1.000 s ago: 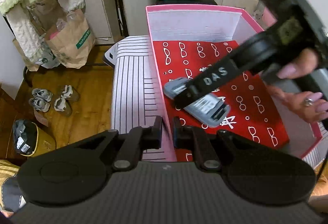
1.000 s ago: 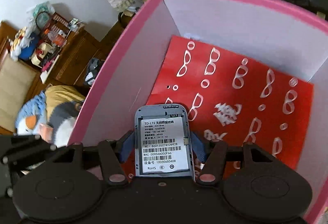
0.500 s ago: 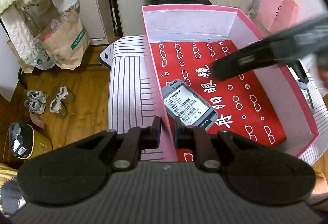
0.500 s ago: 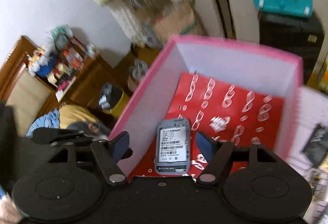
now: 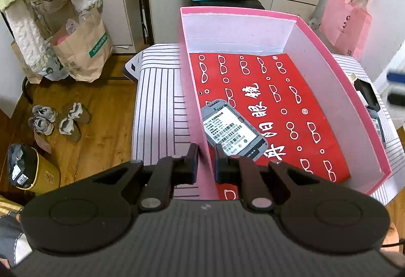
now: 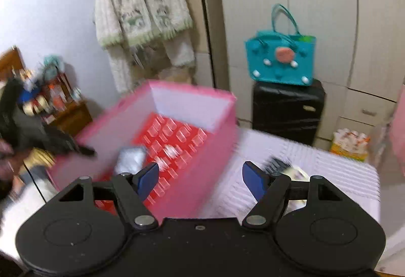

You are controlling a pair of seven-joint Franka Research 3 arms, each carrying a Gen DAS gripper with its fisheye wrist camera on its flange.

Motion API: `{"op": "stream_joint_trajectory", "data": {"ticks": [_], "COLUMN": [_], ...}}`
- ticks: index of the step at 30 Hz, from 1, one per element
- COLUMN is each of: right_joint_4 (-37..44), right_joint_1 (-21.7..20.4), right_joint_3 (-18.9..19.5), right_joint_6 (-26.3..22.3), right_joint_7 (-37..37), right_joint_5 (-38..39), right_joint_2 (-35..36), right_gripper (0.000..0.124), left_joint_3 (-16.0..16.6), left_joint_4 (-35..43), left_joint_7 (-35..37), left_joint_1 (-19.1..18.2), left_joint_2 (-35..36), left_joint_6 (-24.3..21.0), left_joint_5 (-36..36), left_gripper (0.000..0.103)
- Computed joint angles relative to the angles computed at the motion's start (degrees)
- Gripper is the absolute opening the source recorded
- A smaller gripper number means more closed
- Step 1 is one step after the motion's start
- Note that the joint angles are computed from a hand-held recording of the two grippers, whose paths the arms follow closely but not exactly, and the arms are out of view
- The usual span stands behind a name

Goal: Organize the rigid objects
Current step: 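Grasp the beige square router with the right tool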

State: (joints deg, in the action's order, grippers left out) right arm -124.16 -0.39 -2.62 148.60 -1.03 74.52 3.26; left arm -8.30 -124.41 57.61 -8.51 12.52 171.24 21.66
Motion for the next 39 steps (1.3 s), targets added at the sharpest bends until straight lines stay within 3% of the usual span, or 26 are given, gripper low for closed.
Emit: {"op": "stream_joint_trajectory", "data": {"ticks": [4,8,13,21,25,30,34,39], "right_joint_4": [-1.54,-1.98,-2.47,-0.47,0.41,0.87,0.27,-1.38], "right_joint_1": [-0.56,-1.74,-2.15,-1.98,-2.31,-1.99,-2.7,-4.05], "right_joint_3": [-0.16,0.14,1.63,2.29,2.1,2.34,1.82,1.5], "right_joint_6": [3.81,4.5,8.97,8.28,5.73,7.18,4.37,0.87], "right_joint_7": [-4.98,-7.99,-19.07,-30.24,-30.07,-31.7,-23.1,-22.02], "right_joint_5": [0.63,1.66,10.96,17.63,17.02,16.94,9.3,10.92], "right_joint_2": [2.02,4.48,6.81,10.23,11.19,11.51,10.35,6.57], "right_gripper": [0.077,0.077,0.08,0.084,0.085,0.078,0.078,0.078], "left_joint_3": [-0.46,0.14,0.53,1.31,0.46,-0.11,-1.17,-0.75], "left_joint_4": [-0.06,0.26,0.72,1.18,1.58,1.46,1.2,1.18], "left_joint_7": [-0.01,-1.18,-3.3,-7.33,-7.32,-6.61,-4.51,-4.1], "left_joint_1": [0.25,-0.59,-1.04,-1.95,-1.31,-0.68,0.49,0.21], "left_joint_2": [-0.17,-0.35,-0.18,-0.11,-0.09,-0.07,0.02,0.13], "left_joint_6": [-0.73,-1.92,-2.47,-3.41,-4.52,-4.35,-3.67,-3.41], "left_joint_5": [-1.03,0.16,1.61,3.68,2.97,1.55,-1.28,-2.0], "left_gripper": [0.011,0.011,0.011,0.011,0.011,0.011,0.011,0.011]}}
